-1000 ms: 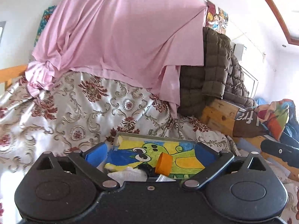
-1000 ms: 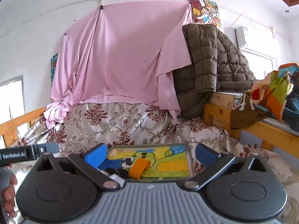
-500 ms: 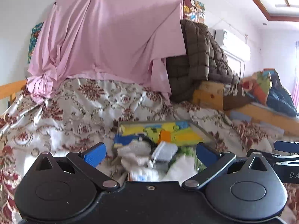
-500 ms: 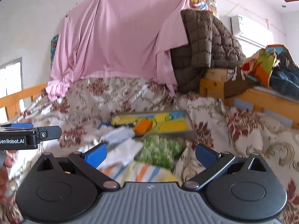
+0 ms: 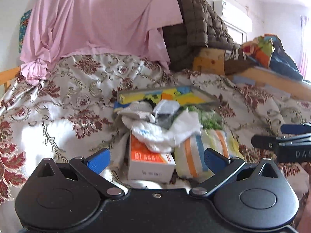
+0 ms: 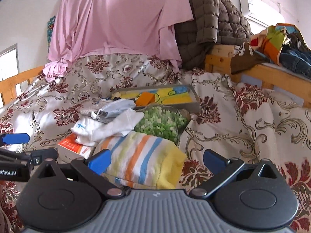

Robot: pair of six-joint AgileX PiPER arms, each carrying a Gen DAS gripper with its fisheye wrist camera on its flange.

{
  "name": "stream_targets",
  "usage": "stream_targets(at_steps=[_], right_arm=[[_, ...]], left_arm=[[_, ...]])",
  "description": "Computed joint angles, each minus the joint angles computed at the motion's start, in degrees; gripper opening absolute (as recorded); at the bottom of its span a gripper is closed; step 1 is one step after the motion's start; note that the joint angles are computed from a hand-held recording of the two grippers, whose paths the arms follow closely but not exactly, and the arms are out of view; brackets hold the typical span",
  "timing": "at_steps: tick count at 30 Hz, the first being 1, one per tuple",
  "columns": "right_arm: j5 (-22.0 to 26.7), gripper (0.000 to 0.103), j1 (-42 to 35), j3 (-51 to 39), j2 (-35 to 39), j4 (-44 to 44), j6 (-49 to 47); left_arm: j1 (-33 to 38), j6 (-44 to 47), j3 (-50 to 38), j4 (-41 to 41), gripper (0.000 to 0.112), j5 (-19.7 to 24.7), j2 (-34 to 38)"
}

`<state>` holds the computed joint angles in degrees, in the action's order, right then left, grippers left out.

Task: Organize soft objects
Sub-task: 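Move both open tools back toward the pile of items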

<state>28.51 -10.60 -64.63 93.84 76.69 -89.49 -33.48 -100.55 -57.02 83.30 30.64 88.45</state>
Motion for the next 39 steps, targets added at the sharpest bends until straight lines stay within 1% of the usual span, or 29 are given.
stream_targets(at_steps=[5,9,12,17,30,33,37,39], right_arm=[[-0.3,0.103,0.2,-0.8,0.5,-3.2,3.4],[-0.2,0.103,0.7,-2.7,1.7,-9.4,9.7],[0.1,0.103,0.7,-3.5,2.3,-11.6,12.3],[0.7,0.103,0.7,-4.5,3.0,-13.8,15.0],[3.5,0.103,-0.3,-7.7,5.2,-18.0,22.0],[4.8,0.103,-0.4,-9.1,6.2,-19.5,24.1],[9.1,0.103,-0.2,-14.5,10.1,-22.0,27.8],[9.6,0.103,0.5,-16.5,11.8,-22.8,28.1]], left_arm=[[0.1,5.4,-1.1,-6.6,0.102,-1.0,0.9],[-0.1,7.7,-1.9,-8.7,0.102,-1.0,1.6],[-0.2,9.7,-2.4,-10.4,0.102,-1.1,2.1],[-0.5,13.5,-3.4,-13.5,0.102,-1.1,3.1],[-1.4,20.0,-6.1,-18.8,0.102,-2.0,6.5],[-1.5,21.3,-6.9,-20.0,0.102,-2.3,7.4],[-1.4,23.4,-8.2,-22.0,0.102,-2.7,8.8],[-1.3,24.5,-9.1,-23.3,0.102,-2.7,9.8]])
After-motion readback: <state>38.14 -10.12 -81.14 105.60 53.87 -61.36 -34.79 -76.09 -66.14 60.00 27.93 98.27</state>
